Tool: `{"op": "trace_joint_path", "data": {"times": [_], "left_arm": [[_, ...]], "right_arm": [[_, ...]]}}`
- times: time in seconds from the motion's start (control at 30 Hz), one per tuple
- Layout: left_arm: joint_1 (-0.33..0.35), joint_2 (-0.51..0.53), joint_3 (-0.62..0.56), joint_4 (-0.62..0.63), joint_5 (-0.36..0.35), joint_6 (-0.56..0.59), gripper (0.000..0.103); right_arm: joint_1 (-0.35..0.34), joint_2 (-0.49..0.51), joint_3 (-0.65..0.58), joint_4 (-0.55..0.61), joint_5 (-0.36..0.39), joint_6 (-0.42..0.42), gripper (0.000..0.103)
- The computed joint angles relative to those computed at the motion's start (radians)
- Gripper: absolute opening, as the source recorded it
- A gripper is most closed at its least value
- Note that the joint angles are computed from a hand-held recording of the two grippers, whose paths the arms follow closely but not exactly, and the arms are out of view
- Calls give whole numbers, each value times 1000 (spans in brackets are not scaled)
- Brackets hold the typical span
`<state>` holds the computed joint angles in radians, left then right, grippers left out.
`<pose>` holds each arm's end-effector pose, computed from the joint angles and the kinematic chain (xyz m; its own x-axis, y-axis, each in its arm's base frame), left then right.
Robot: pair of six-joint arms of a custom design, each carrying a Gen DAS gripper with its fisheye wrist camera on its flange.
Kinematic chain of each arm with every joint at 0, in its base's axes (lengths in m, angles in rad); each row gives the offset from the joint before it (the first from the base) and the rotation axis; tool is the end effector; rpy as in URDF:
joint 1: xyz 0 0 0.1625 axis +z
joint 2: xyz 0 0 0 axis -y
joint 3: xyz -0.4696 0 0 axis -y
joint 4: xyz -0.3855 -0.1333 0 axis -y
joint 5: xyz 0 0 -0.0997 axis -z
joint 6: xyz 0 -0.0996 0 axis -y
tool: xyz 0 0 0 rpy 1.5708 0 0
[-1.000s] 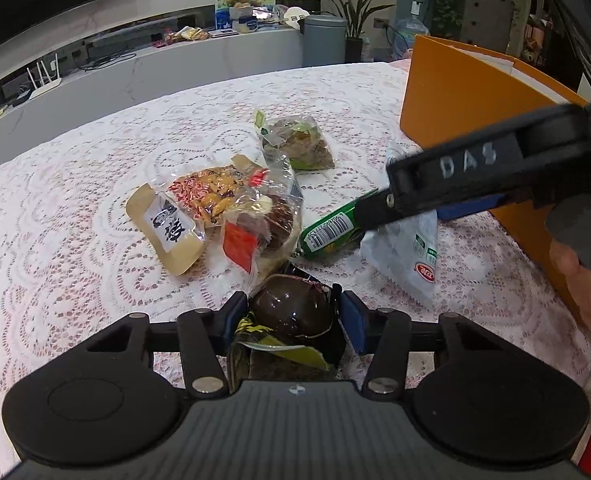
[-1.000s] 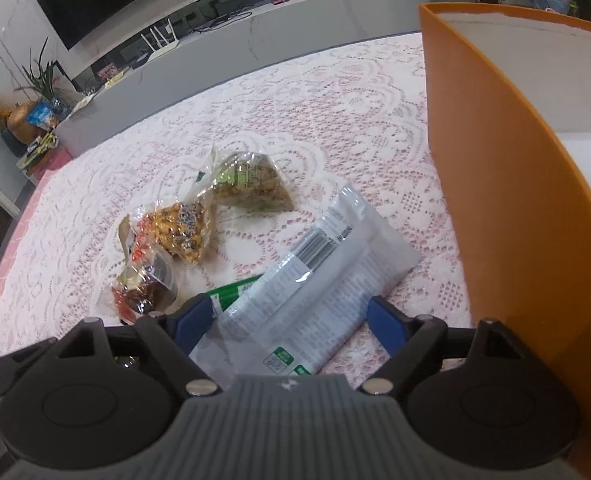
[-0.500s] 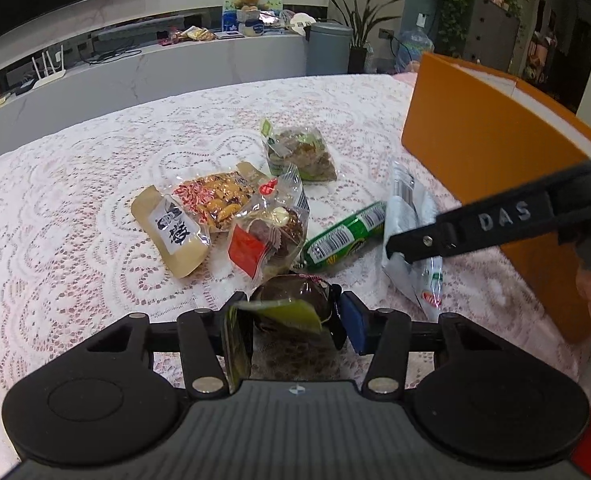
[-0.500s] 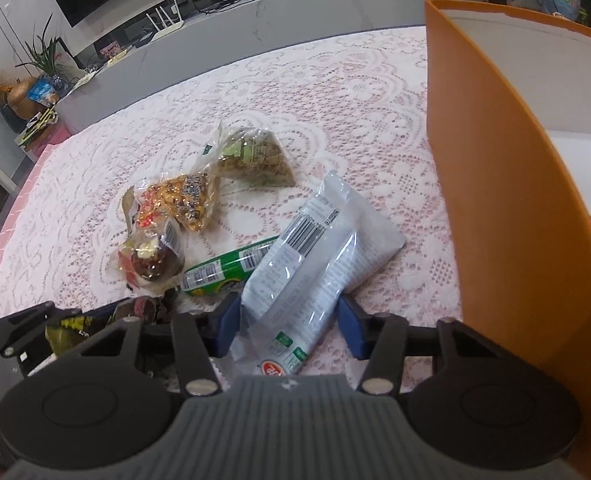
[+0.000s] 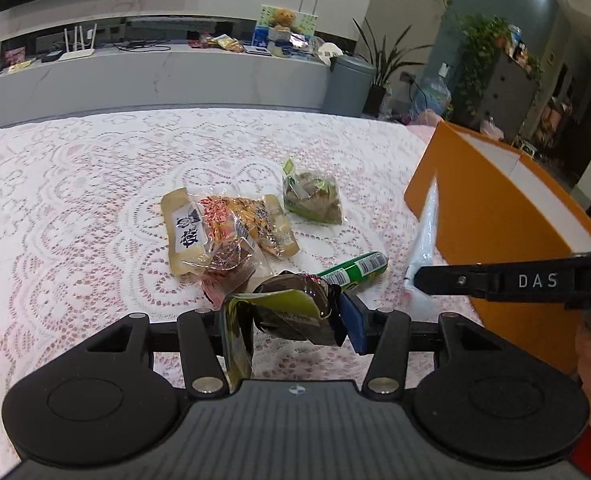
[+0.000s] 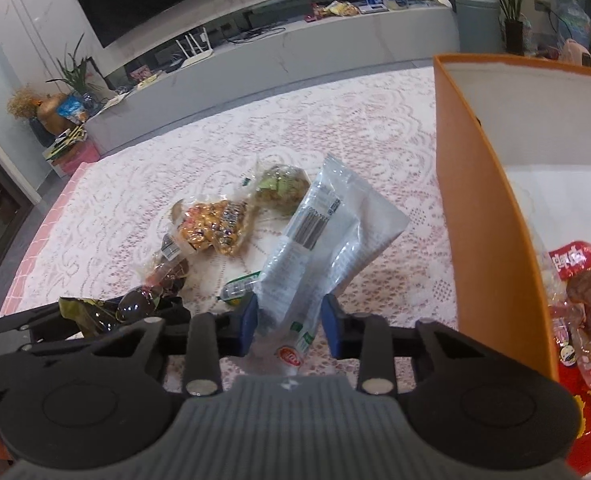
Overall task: Organize snacks
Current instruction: 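Lift both held snacks and carry them toward the orange box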
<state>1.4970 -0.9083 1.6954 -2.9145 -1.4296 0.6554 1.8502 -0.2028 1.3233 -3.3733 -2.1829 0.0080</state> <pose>0.0955 -0.7067 0.2287 -0.7490 0.5152 -0.4167 0.6547 0.6720 -0.3460 0.2818 -0.7062 -0.0904 -0.8883 0.1284 0.4410 -0.2070 0.7452 -0.6339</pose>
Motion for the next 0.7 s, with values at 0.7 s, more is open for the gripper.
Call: {"op": "trace_joint_path", "data": {"times": [0.7], "left_arm": [[-36, -92, 119, -11, -8, -193, 58]], "right_arm": [[43, -64, 143, -139, 8, -48, 0]]}}
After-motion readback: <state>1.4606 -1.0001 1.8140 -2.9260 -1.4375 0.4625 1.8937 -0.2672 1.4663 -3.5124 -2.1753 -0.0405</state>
